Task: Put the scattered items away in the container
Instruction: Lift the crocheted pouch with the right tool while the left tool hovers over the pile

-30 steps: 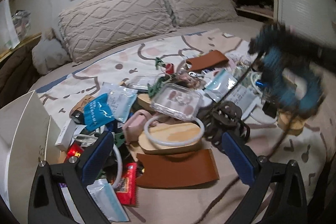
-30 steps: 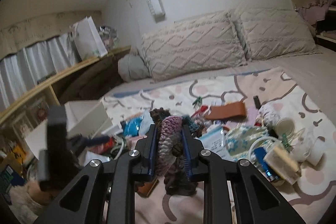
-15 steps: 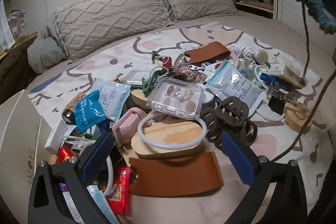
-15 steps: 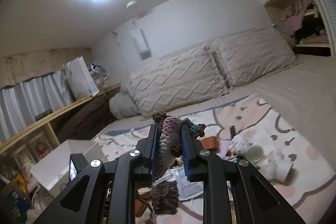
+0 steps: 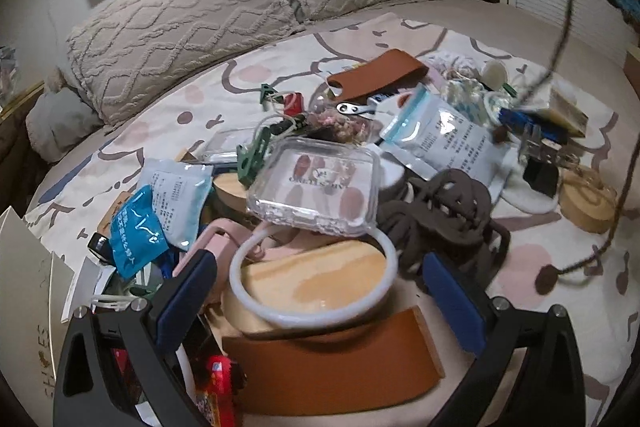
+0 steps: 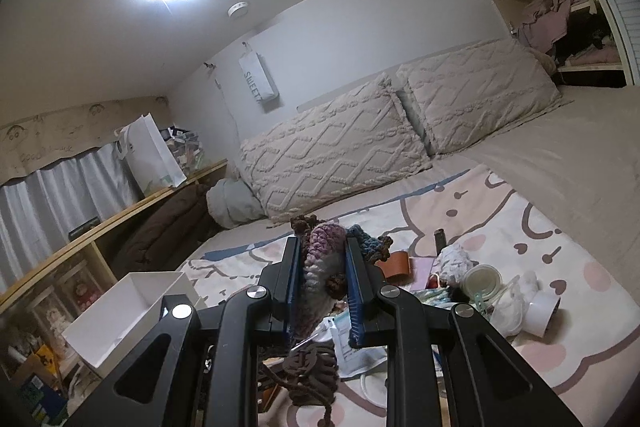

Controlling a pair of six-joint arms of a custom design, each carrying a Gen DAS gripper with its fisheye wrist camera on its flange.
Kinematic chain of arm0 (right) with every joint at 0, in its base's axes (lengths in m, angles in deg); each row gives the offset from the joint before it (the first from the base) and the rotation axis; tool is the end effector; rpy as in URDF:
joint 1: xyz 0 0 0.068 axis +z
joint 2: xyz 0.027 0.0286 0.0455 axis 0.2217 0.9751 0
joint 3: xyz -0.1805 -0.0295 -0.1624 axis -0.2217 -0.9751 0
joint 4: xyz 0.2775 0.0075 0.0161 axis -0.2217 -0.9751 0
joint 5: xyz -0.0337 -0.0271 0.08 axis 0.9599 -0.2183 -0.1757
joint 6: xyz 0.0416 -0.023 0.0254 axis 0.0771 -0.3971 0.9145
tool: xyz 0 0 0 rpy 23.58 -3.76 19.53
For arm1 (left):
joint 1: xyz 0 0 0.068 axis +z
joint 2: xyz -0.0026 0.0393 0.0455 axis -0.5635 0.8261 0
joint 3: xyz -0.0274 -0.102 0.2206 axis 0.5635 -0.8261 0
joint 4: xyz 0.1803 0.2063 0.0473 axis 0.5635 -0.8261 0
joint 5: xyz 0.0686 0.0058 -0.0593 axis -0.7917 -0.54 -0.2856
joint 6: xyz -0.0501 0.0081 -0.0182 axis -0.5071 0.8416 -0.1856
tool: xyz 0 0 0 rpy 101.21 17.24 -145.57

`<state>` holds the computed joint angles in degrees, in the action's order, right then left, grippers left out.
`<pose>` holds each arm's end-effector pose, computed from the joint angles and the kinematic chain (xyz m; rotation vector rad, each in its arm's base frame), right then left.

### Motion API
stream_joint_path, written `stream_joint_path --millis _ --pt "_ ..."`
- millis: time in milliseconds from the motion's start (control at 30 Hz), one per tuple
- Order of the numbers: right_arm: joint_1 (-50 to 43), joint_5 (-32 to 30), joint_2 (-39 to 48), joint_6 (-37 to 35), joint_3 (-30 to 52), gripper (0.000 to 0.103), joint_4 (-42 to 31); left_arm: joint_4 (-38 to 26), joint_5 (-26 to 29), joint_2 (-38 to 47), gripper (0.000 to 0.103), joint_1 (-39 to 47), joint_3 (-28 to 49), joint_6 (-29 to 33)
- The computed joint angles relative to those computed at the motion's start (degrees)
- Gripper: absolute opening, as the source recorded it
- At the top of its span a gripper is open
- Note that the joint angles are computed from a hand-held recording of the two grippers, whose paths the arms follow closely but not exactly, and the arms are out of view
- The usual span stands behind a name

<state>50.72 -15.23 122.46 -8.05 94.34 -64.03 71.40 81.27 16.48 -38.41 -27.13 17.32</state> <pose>0.2593 0.1969 0.2079 -0.0908 1.8380 0.7073 0.3061 -0.0235 0.1208 0.4470 2.3241 0.0554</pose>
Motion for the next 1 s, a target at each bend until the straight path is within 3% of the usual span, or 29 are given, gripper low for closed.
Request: stream_joint_path --millis 167,233,500,1000 --pt "-0.17 -0.29 0.26 0.56 0.16 0.022 -0.53 0.38 1.33 0.35 0.103 0.24 0.15 0.21" --pt "-0.39 -0.66 0.3 0.99 0.1 0.022 -0.67 0.07 1.76 0.51 0.095 0.2 0.11 0.69" --pt "-0.14 -0.71 0.99 1.39 0.39 0.022 -0.83 -1.04 3.45 1.1 0.085 1.03 0.52 1.17" --pt "-0.11 -0.81 1.82 1.72 0.39 0.022 -0.61 -0.16 2.55 -4.22 0.084 0.58 -3.34 1.55"
